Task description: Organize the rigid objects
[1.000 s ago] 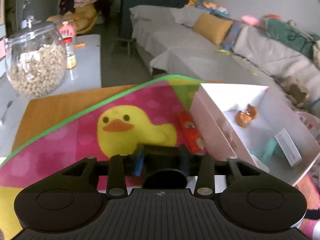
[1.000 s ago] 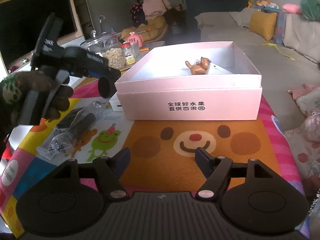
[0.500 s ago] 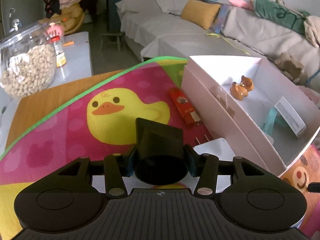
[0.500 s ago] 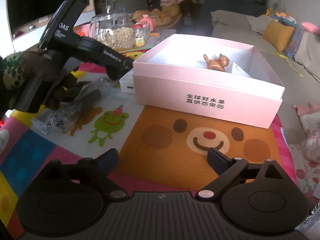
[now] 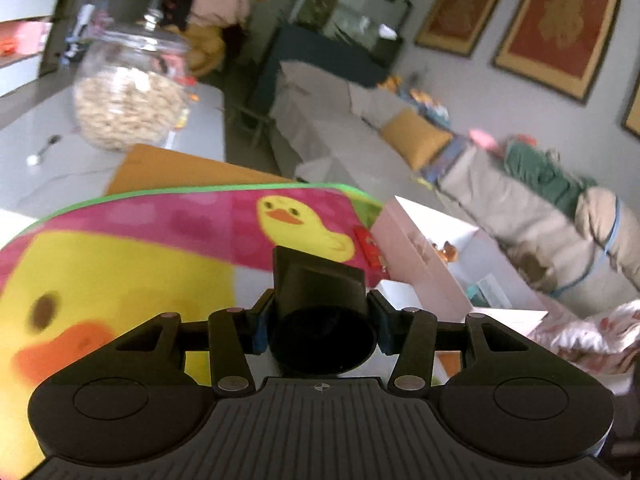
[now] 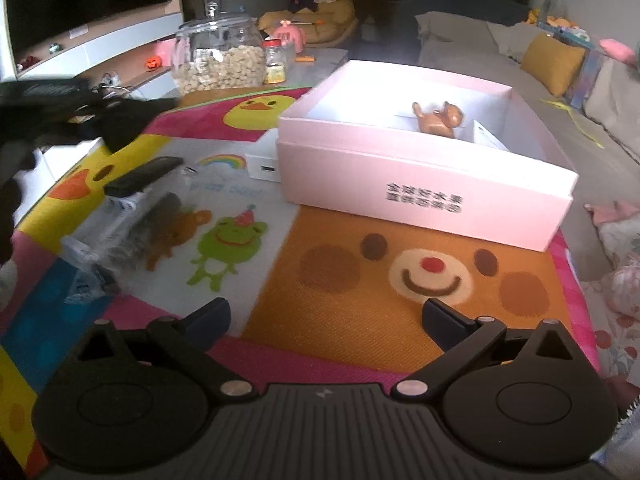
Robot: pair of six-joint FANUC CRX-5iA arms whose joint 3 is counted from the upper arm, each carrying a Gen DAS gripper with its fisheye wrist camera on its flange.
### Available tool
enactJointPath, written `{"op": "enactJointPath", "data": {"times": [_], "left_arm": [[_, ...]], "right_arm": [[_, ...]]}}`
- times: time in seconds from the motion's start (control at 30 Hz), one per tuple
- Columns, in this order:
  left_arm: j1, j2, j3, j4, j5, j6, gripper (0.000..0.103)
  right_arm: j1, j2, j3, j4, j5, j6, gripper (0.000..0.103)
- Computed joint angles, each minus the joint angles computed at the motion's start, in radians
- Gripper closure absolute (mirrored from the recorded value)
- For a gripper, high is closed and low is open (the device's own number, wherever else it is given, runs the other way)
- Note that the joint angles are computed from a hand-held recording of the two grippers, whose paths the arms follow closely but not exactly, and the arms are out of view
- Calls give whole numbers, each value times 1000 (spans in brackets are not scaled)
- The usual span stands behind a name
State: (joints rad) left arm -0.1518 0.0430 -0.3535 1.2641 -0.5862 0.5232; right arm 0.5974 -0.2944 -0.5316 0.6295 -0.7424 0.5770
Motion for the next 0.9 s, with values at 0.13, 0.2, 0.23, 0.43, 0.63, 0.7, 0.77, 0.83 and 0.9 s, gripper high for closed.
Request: {"op": "enactJointPath", "data": {"times": [0.13, 0.2, 0.23, 0.43, 0.63, 0.7, 0.77, 0.83, 0.9], "left_arm": [[38, -74, -100, 103, -16, -25, 50], [53, -95, -128, 128, -14, -6, 50], [58, -106, -142, 145, -12, -2, 50], [71, -123, -162, 181, -57, -18, 50], [65, -110, -158, 167, -116, -15, 50], [56, -101, -152, 156, -135, -15, 50], [49, -96, -144, 126, -155, -16, 50], [40, -87, -129, 83, -176, -16, 50], [29, -81, -117, 45, -195, -16, 50]], "right_arm": [[-22, 7, 79, -198, 88, 141, 21], [-33, 27, 133, -317, 130, 218, 31], [-39, 43, 165, -375, 136, 260, 41], [-32, 167, 310, -535, 53, 437, 65], [50, 98, 185, -203, 2, 263, 81], [58, 68, 134, -97, -41, 180, 81], [50, 37, 108, -77, -69, 154, 80], [33, 6, 100, -110, -75, 159, 79], [20, -9, 87, -107, -60, 142, 72]]}}
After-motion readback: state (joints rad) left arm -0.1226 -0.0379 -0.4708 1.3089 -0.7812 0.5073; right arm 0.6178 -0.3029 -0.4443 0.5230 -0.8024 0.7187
